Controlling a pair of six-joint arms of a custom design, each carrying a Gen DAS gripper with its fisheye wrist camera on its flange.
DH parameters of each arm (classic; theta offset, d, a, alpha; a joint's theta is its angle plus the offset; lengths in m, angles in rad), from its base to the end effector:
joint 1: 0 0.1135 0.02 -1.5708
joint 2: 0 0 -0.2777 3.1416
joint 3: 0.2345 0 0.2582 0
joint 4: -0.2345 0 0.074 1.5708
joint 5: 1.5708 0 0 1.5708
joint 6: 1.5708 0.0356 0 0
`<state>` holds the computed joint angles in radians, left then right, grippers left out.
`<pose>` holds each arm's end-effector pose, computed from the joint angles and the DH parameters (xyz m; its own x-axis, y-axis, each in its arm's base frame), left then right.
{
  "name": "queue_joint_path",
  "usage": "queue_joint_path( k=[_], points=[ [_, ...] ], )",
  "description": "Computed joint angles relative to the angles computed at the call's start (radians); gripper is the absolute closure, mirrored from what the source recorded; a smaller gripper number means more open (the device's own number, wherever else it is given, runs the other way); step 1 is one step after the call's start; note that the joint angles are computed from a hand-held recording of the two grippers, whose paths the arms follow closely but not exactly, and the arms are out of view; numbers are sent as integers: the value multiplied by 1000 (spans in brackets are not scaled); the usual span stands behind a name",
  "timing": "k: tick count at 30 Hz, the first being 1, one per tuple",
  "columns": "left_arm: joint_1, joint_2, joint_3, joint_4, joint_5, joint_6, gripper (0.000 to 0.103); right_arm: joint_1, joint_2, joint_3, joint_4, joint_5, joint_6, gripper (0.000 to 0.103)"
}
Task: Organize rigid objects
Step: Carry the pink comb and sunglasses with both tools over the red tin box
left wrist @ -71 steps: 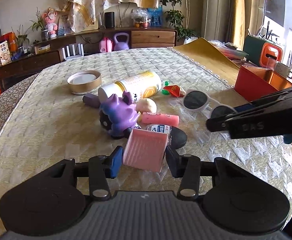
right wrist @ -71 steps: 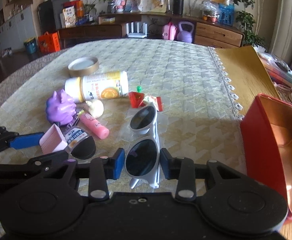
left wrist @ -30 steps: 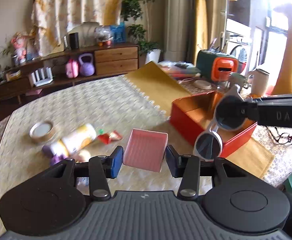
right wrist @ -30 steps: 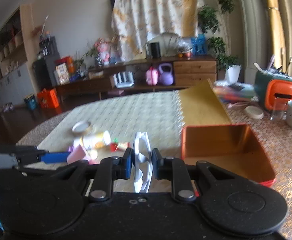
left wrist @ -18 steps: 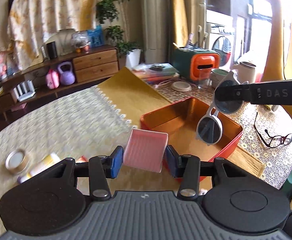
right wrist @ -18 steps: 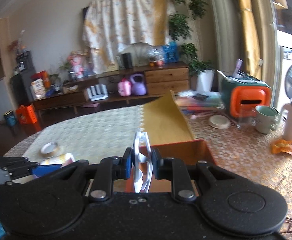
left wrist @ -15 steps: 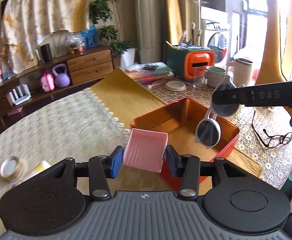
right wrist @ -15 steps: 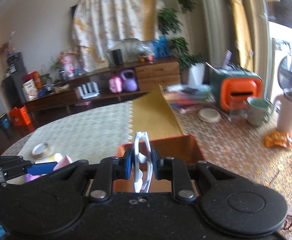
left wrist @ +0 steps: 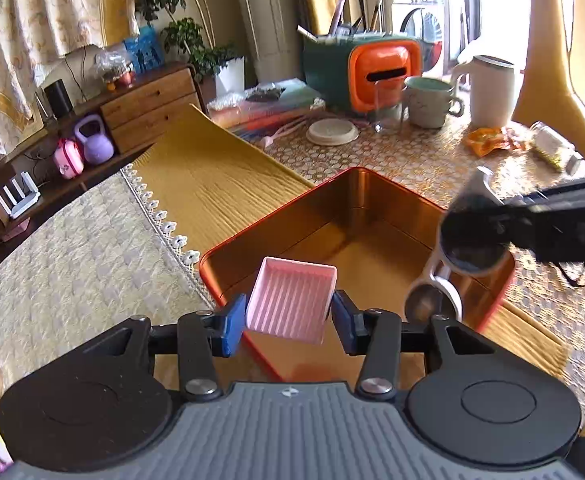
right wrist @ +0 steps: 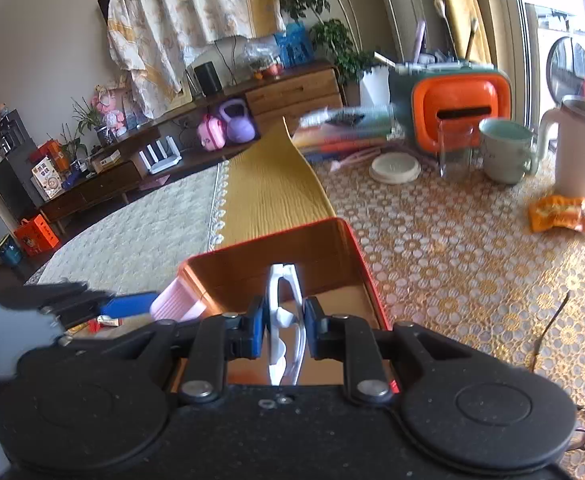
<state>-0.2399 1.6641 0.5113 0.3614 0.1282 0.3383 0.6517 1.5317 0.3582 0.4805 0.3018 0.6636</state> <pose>0.2704 -0.0708 0.1071 -0.5446 0.4721 -0.6932 0.5340 0.8325 0.1475 0.2010 0.1400 0.1136 -0.6449 0.2478 -0.7230 -0.0001 0.9460 0.3243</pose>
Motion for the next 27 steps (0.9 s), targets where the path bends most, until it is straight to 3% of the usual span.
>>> queue_joint_path(
  k=[13, 19, 23, 27],
  points=[
    [-69, 264, 242, -73, -101, -65, 57, -156, 155, 10, 166, -202, -18, 82],
    [-67, 320, 309, -116, -106, -94, 57, -249, 255, 33, 231, -326, 64, 77],
    [-71, 340, 325, -115, -119, -86, 57, -257, 296, 43, 247, -328, 84, 75],
    [-84, 357, 338, -116, -145, -60, 57, -215, 276, 74, 150, -266, 41, 69]
  ],
)
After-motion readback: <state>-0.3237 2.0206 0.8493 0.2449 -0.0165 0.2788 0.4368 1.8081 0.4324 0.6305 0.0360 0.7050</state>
